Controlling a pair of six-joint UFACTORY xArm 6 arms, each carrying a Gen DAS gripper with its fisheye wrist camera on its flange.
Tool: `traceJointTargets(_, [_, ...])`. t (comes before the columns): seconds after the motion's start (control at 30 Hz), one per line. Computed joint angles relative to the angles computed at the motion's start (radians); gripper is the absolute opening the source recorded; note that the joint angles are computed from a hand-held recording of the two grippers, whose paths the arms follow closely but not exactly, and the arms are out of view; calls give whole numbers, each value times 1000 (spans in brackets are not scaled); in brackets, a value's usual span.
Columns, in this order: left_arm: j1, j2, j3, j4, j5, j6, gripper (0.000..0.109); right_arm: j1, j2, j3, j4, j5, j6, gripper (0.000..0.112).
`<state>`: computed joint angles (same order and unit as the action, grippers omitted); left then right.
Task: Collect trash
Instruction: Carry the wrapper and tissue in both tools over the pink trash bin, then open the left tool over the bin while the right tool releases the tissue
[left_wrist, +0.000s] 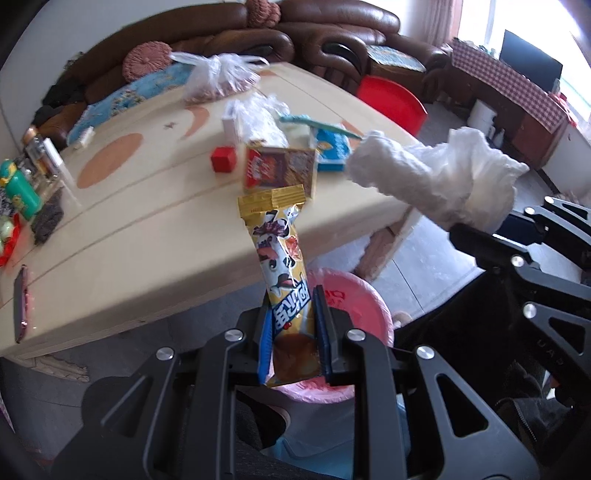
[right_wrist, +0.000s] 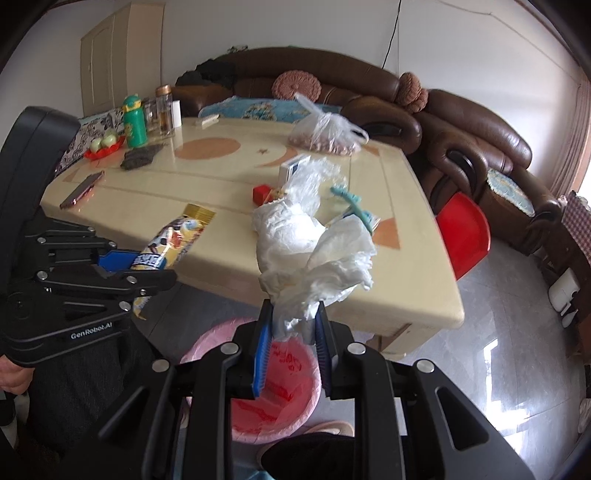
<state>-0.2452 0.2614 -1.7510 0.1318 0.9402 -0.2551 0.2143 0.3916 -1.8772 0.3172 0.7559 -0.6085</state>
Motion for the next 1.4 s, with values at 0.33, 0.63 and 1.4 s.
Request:
traceJointTargets(0.33, [5, 53, -2, -82, 34, 80, 21, -4, 33, 7, -32, 51, 17, 22])
traceJointTargets(0.63, [4, 111, -11, -121, 59, 131, 21, -5, 121, -46, -73, 139, 40, 22])
traceJointTargets(1.4, [42, 428, -259, -271, 239, 149, 21, 18, 495, -454, -176, 437, 112, 22])
